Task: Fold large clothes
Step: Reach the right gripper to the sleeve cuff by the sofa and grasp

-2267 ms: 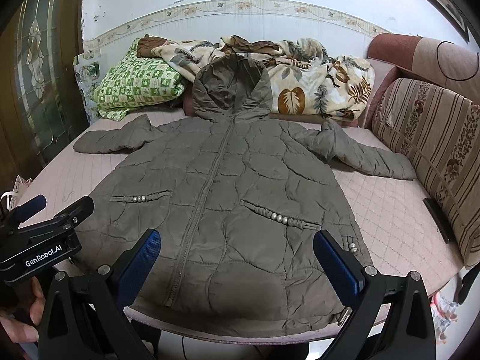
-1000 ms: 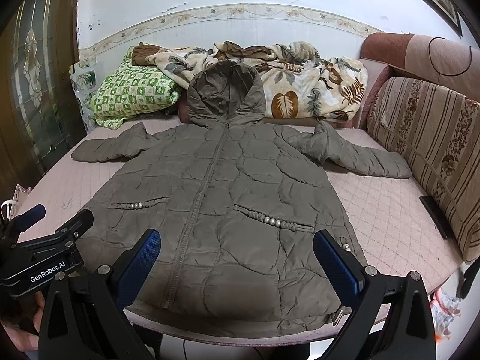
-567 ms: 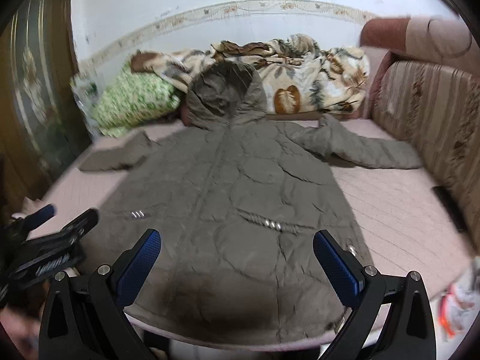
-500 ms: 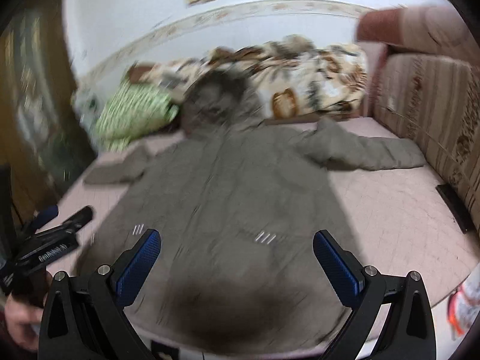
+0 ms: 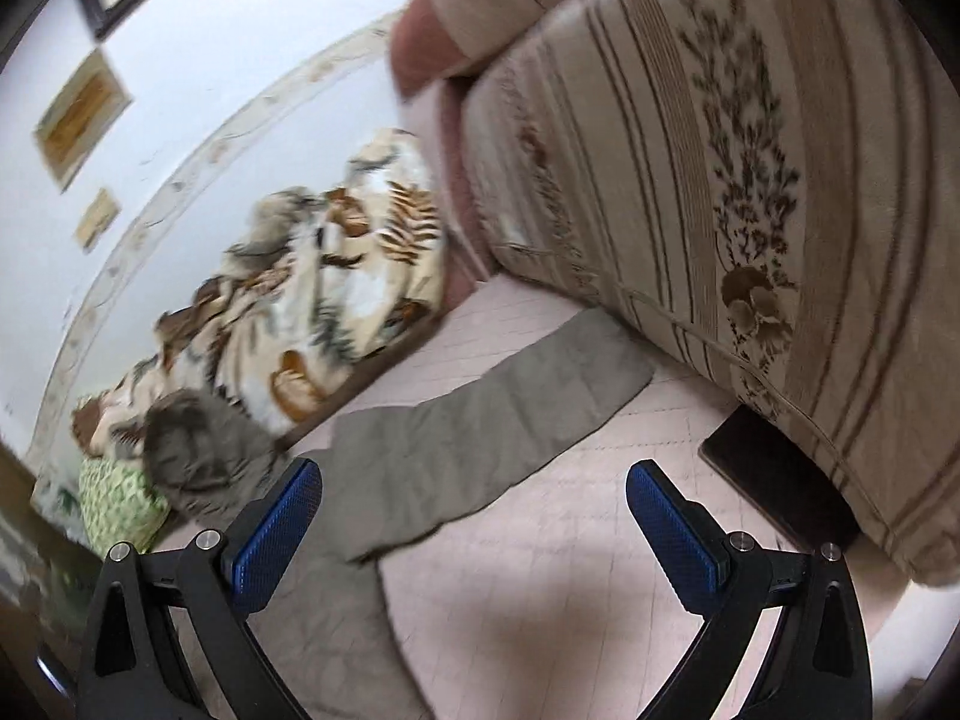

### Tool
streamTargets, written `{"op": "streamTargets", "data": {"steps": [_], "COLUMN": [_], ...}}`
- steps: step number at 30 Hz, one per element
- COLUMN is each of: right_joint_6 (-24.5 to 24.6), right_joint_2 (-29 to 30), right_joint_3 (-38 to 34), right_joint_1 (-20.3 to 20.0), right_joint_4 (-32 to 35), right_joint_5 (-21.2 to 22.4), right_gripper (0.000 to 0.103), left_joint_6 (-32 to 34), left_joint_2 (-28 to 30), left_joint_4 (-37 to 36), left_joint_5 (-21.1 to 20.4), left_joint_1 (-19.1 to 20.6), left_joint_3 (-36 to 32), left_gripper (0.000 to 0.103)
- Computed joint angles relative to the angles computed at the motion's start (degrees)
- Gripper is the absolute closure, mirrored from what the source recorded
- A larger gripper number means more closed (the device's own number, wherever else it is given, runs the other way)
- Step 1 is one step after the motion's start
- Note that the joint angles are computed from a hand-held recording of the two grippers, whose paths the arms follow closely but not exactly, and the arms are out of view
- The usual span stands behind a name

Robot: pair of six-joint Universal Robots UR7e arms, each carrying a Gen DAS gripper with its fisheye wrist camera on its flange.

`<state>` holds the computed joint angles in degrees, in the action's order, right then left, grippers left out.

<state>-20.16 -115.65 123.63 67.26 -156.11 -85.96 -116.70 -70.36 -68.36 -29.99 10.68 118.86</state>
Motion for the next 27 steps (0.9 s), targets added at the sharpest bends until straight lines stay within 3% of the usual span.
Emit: {"op": "streamTargets", "data": {"steps": [2,4,6,9,15,22,26,27], "right_joint_6": [0.7,1.3,3.0,6.5,13.7,17.4,17.5,17.0], "right_joint_2": [4.6,9.1,13.4,18.5,25.1,30.1,33.3,33.8], "right_joint_3": [-2.3,-4.4,-6.3,-9.0,-11.5,-13.8,-15.2,-15.3], "right_joint_1": [-1.3,-1.3,-1.4,-2.6,-5.0,-6.3,-5.8,-5.7], "right_joint_4": [-1.7,-4.3,-6.0,-7.6,-12.1,-15.9,-20.4,-21.5], "right_joint_5": [0.6,-1.3,-2.1,-3.1,-5.5,-6.4,-7.7,-7.7], "right_gripper": [0.001,0.009,0.027,0.039,0.04,0.04,0.052,0.062], "left_joint_6": [2.1,1.5,2.2,5.3,7.8,9.9,10.3,10.5], "left_joint_2": [0.9,1.5,0.8,-0.7,-0.5,-0.3,0.1,0.0], "left_joint_4": [-0.7,0.8,-0.5,-5.4,-8.7,-11.6,-12.5,-12.8], "left_joint_5": [-0.2,0.1,-0.3,-0.7,-0.5,-0.6,-0.4,-0.5], "left_joint_1": [0.9,1.5,1.9,3.0,4.4,4.9,5.5,5.7], "left_joint_3": [0.3,0.3,1.2,2.9,3.7,4.5,4.5,4.7], "left_gripper": [0.0,0.0,0.0,0.0,0.0,0.0,0.0,0.0]}}
